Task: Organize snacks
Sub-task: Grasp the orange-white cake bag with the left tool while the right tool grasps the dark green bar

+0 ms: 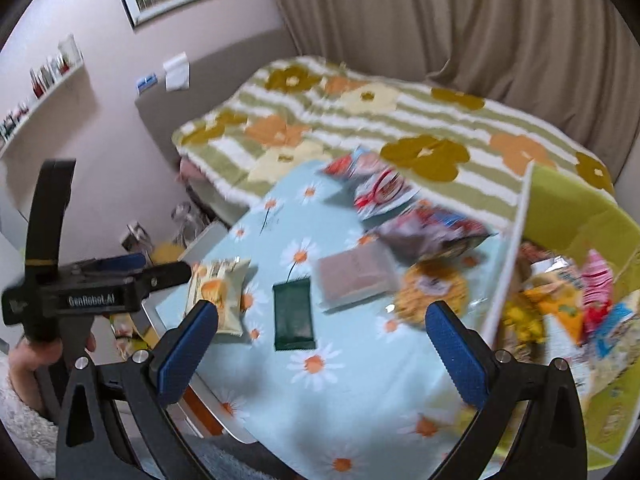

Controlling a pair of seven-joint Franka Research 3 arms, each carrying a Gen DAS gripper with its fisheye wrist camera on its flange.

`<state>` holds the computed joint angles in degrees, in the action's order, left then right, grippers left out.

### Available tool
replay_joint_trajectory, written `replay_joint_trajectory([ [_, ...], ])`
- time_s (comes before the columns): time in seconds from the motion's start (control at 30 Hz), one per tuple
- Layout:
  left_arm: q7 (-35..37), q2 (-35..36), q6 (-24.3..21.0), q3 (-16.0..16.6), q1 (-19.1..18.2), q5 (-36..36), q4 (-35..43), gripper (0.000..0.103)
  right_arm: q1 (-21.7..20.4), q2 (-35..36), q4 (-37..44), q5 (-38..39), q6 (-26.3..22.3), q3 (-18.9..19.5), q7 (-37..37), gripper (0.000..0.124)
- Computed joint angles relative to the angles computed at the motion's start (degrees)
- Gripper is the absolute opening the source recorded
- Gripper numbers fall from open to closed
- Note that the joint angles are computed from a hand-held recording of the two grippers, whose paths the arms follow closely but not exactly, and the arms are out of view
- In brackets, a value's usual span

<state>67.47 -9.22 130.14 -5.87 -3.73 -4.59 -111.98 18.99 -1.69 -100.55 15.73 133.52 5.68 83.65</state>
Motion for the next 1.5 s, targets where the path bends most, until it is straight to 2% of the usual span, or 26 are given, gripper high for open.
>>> replay_joint_trajectory([
  [0.27,5.6,5.7,-2.4,1.1,1.6,-5.5,1.0,0.103,2.4,4.3,-0.6,-8.3,-0.4,1.1,9.3,0.103],
  [0.5,9.7,8.6,-1.4,0.4,3.1,-8.6,0.3,0.101,4.8,8.1,-0.2,-16.5,-1.0,1.0,16.4,0.103],
  [0.57,10.9,9.5,-1.4,0.3,3.5,-9.8,0.5,0.09,5.4,8.9,0.0,-17.6,-1.0,1.0,16.5,0.1],
  [0.7,12.8,10.8,-1.7,0.1,4.3,-11.2,1.0,0.085,6.3,10.4,0.6,-18.6,-1.0,0.9,16.7,0.099],
  [0.8,13.9,11.1,-1.6,0.1,4.9,-12.2,0.8,0.078,6.8,11.4,1.5,-19.2,-0.9,0.7,17.2,0.098],
  [0.87,15.2,11.3,-1.5,0.1,5.2,-13.7,0.7,0.076,6.9,12.1,2.2,-19.0,-0.9,0.6,16.7,0.089],
  [1.03,17.4,11.2,-1.5,-0.1,5.5,-14.2,0.8,0.067,7.4,13.7,3.3,-19.4,-0.5,0.2,15.6,0.083],
  [1.33,18.3,10.2,-1.4,0.4,6.0,-15.2,-0.2,0.065,8.4,15.6,5.1,-20.0,0.5,-0.1,15.3,0.081],
  [1.37,18.1,10.0,-1.3,0.4,6.0,-15.3,-0.3,0.065,8.3,16.0,5.5,-19.5,0.2,0.0,14.7,0.073],
  [1.43,17.6,9.8,-1.4,0.5,6.0,-15.3,-0.5,0.065,8.3,17.2,6.7,-18.8,-0.5,0.0,13.8,0.065],
  [1.5,17.2,9.5,-1.2,0.6,6.0,-15.0,-0.7,0.065,8.4,17.8,7.2,-18.4,-0.8,0.0,12.9,0.062],
])
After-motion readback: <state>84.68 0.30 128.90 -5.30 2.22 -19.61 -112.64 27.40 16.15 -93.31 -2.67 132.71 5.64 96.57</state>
